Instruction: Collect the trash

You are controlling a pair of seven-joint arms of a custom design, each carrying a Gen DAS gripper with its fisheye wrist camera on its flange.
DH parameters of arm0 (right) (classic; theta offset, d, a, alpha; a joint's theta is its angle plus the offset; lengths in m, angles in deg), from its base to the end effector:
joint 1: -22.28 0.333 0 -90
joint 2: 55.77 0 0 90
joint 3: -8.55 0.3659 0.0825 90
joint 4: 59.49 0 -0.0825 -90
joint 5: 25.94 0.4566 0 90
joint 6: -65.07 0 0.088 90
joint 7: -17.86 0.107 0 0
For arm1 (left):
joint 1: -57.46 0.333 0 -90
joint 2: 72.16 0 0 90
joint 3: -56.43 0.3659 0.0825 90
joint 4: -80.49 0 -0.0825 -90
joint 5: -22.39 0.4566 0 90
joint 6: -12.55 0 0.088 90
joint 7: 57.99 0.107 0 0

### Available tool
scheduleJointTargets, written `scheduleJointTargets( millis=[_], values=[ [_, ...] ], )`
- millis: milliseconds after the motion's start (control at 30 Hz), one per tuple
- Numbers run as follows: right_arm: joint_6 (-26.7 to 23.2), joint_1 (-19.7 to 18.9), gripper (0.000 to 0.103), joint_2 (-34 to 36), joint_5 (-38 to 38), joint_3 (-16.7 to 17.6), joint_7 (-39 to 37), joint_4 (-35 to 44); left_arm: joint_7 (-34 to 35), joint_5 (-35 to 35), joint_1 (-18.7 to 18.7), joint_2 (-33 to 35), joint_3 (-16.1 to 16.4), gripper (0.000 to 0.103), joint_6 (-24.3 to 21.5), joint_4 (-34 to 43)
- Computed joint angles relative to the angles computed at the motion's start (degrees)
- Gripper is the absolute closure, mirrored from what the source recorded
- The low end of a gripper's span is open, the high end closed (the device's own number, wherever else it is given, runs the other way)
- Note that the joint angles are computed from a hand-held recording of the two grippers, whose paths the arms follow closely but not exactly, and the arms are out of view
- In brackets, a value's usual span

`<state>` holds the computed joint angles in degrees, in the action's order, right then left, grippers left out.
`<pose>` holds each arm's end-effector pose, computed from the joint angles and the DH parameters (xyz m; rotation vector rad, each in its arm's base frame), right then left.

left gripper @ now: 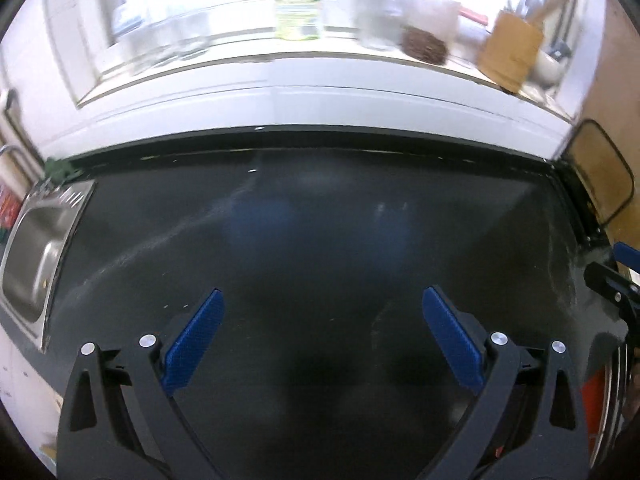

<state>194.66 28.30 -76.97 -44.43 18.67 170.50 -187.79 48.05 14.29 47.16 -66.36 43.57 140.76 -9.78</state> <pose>0.5081 0.1483 0.5819 -1.2192 2.4650 -0.5414 0.6567 -0.2761 0.6808 -1.2750 2.4803 -0.7513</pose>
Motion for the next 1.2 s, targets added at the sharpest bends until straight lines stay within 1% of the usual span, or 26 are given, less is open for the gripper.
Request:
scheduleJointTargets(
  millis=[67, 267, 667, 933, 1200],
  values=[
    [0.4, -0.3, 0.007, -0.6, 0.8, -0.6, 0.3, -0.9, -0.7, 1.7, -0.7, 0.4, -0.3, 0.007, -0.6, 0.2],
    [1.6, -1.1, 0.007, -0.2, 2.8, -1.8, -1.4, -1.4, -1.7, 3.6, -1.8, 1.8, -0.9, 0.007, -1.4, 1.7],
    [1.9, -1.2, 0.007, 0.7, 3.8, -1.6, -3.1, -0.9, -3.6, 4.8, -1.8, 3.5, -0.9, 0.007, -2.8, 3.9],
    [1.5, -0.9, 0.007, 0.9, 4.0, -1.6, -3.3, -0.5, -3.9, 4.3, -1.5, 3.8, -0.9, 0.007, -4.1, 4.4],
    [1.4, -0.7, 0.007, 0.9, 3.9, -1.6, -3.2, -0.4, -4.2, 4.4, -1.5, 3.7, -0.9, 0.007, -4.1, 4.3]
  ],
)
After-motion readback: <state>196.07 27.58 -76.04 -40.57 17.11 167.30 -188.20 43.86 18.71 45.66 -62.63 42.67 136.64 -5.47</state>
